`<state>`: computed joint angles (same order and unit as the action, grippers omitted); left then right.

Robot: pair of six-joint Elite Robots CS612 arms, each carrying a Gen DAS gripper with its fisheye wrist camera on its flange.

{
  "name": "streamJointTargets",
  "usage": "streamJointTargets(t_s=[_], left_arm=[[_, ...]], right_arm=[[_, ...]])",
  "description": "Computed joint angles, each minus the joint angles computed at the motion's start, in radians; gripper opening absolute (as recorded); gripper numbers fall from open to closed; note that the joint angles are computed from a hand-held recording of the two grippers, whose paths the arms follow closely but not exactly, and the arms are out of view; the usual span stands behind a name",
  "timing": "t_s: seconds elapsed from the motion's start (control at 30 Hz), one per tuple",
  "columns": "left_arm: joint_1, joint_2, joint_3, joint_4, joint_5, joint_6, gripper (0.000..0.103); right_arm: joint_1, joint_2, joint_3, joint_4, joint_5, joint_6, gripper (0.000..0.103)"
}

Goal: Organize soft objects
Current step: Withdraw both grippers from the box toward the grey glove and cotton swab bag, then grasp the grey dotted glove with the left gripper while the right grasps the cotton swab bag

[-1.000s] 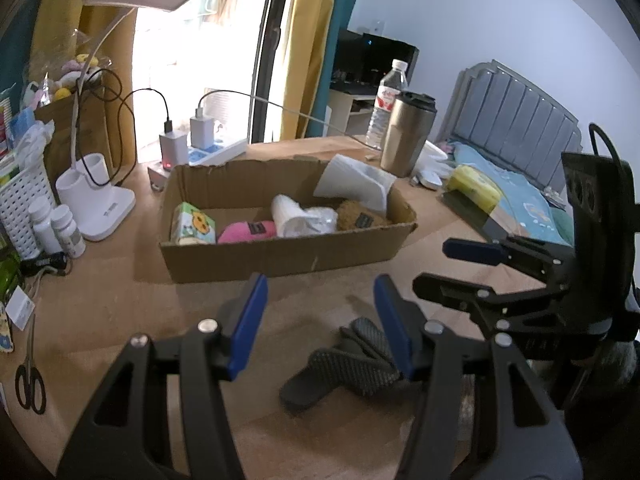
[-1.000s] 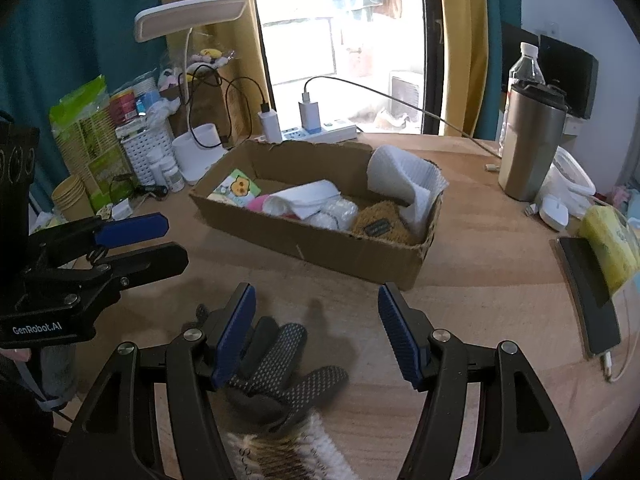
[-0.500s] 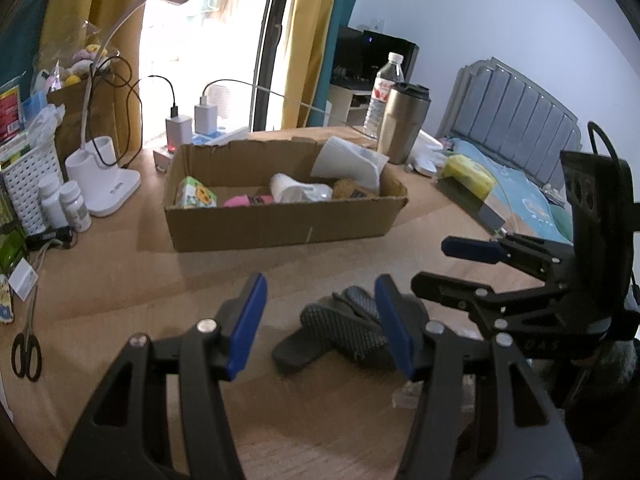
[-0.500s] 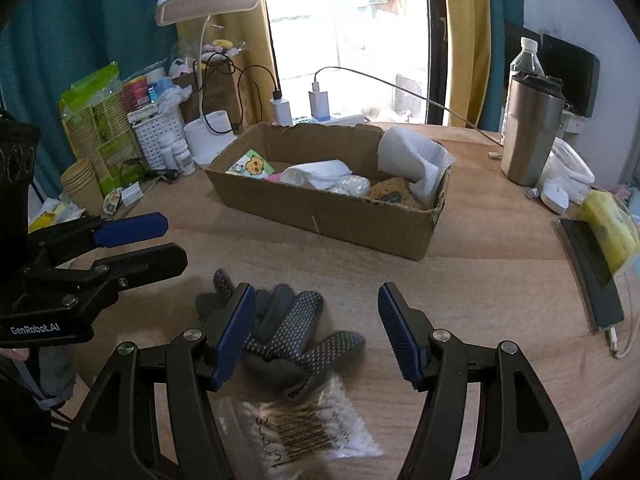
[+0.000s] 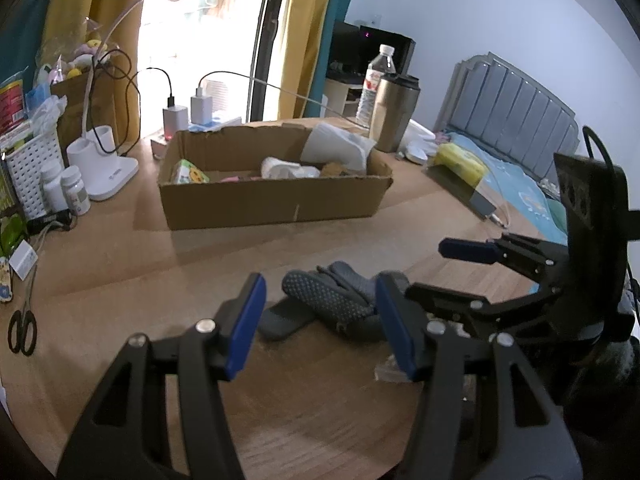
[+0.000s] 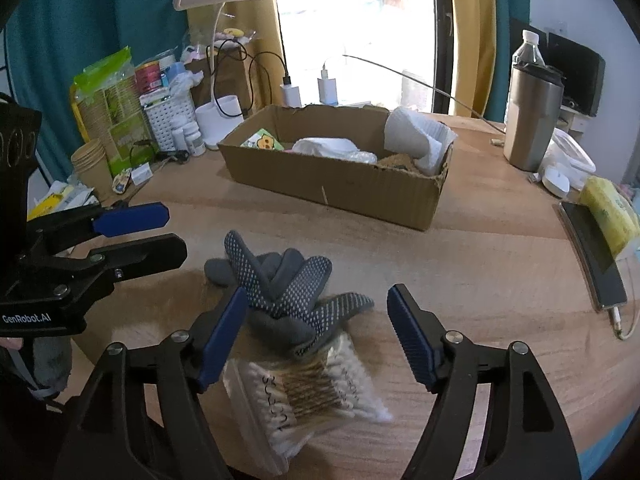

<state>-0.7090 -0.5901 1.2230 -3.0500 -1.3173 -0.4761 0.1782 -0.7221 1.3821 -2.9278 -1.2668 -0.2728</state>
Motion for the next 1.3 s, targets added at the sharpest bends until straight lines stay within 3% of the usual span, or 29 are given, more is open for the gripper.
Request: streamJointTargets(t_s=[0.6,0.77,1.3], left_arm=[[-0.007,0.002,0.012,0.038,-0.020,-0.037,0.060],[-0.007,0.005,0.007,0.045,-0.024,-0.035,0.060],[-0.007,0.039,-0.069,0.134,-0.046,-0.007,0.060]], right_arm=[[0.000,-0.010,0.040,0.057,-0.013,-0.088,0.083],[0.007,-0.006,0.044,0.069,-0.046,-0.120,0.083],[-0.023,0.008,0.037,0.031,-0.074,-0.061,0.083]])
